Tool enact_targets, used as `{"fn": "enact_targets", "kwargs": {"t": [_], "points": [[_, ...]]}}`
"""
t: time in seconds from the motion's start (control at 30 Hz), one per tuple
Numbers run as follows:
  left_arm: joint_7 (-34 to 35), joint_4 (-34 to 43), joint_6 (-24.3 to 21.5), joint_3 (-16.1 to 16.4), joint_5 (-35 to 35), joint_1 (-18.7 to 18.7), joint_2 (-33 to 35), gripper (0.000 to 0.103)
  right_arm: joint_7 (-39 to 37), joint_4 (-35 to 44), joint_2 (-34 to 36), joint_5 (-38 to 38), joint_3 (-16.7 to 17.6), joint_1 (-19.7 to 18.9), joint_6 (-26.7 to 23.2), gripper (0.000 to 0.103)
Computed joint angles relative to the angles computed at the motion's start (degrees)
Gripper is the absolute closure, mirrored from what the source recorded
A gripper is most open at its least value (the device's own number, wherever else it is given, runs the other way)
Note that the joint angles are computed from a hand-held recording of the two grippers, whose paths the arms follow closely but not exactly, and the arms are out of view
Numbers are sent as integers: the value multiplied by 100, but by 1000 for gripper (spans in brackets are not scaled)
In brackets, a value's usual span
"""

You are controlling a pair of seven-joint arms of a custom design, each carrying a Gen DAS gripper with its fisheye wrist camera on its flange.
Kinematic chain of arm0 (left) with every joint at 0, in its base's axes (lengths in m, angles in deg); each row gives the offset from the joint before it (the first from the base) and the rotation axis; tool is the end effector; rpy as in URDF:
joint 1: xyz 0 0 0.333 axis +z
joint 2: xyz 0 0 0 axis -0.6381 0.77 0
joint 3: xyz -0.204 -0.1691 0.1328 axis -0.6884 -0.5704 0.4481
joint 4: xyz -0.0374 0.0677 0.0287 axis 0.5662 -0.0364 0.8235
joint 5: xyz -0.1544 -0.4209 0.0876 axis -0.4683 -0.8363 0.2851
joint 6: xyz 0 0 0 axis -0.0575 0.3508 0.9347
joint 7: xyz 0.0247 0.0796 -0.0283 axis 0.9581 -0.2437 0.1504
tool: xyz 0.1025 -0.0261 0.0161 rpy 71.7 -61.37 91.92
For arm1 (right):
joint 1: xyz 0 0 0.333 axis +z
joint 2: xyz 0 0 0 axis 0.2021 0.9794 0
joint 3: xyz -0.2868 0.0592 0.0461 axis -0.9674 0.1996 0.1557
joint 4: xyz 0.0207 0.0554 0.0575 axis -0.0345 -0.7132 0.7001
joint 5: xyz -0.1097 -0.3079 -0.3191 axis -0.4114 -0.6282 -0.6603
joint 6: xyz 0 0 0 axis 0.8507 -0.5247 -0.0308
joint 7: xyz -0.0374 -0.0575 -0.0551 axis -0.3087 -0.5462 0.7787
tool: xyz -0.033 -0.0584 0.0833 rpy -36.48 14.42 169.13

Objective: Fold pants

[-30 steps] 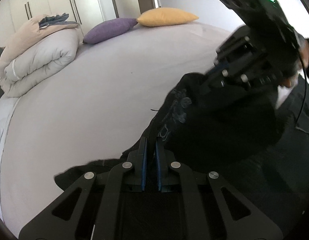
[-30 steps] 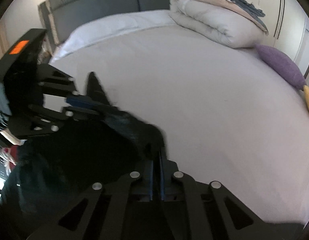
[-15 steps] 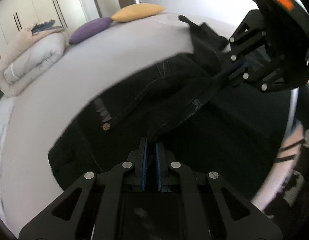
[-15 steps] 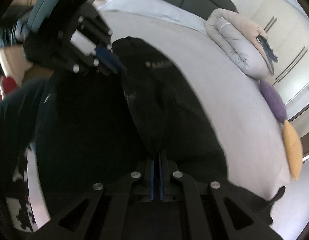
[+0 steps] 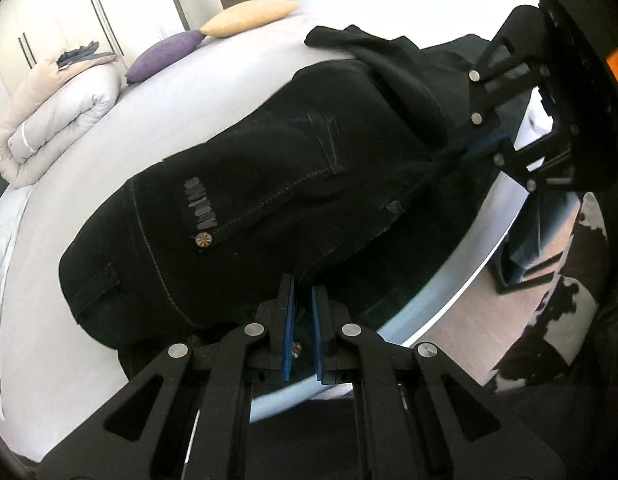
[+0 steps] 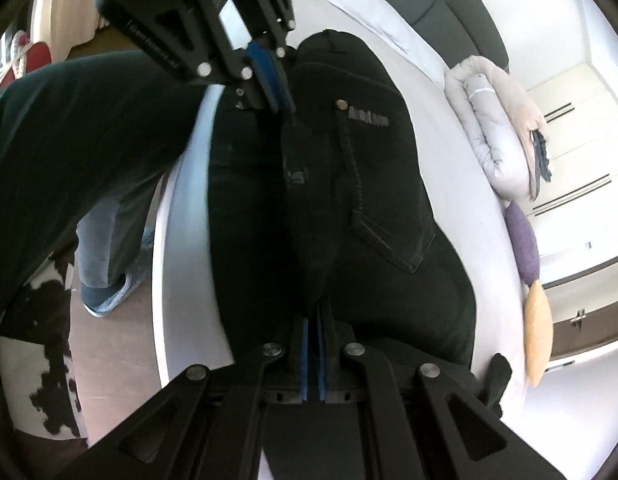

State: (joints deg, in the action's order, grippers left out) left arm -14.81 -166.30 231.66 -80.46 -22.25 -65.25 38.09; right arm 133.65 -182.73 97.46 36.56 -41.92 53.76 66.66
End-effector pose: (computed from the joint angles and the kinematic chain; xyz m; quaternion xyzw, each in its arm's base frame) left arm 0.3930 -0.3322 0.4429 -0.4538 0.8286 -0.2254 0.2380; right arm 0.5000 0.5277 0.4079 -0.9361 -0.0137 -0.3226 0.1393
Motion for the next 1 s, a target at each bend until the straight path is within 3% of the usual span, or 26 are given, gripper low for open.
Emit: {"fn": "enact_targets", "kwargs": {"t": [0.1,0.23,0.3,0.47,0.57,0.6,0.63,0.67,0.7,0.77,1.0], "points": [[-237,-75,-283,-349,520,156,-190,96,242,-29,-27,-159,-47,76,-10,99],[-1216,41,-765,-1043,1708,475,-261,96,477,-64,-72,-378,-11,117,-49,99],[-1690,30,-999,-1134,2067,545,-459,93,448,-91,-121,-114,79,31,-24,99],[-3095,226,-1733,-1566,3041,729,-276,92,68,449,-3,2179,501,-454,-323,99],[-3606,303,-2150,-1703,3511,673,-201,86,-201,941,146,3421,645,-681,-608,99],[-3764,454,-2302,-1768,3702,695,-24,74,-250,1107,204,3688,655,-717,-716,99],[-3901,514,-2608,-1885,3951,701,45,34,-267,1277,266,3936,660,-750,-820,99],[-4041,610,-3043,-2073,4291,738,178,7,-266,1470,341,4167,663,-782,-929,99],[-4240,654,-3464,-2290,4756,779,287,0,-254,1615,398,4303,649,-785,-997,99],[-4352,776,-3942,-2429,5202,752,521,0,-180,1967,522,4523,626,-790,-1308,99],[-4395,1308,-4671,-2122,5496,494,1399,0,-435,2567,767,5250,689,-911,-1509,99]]}}
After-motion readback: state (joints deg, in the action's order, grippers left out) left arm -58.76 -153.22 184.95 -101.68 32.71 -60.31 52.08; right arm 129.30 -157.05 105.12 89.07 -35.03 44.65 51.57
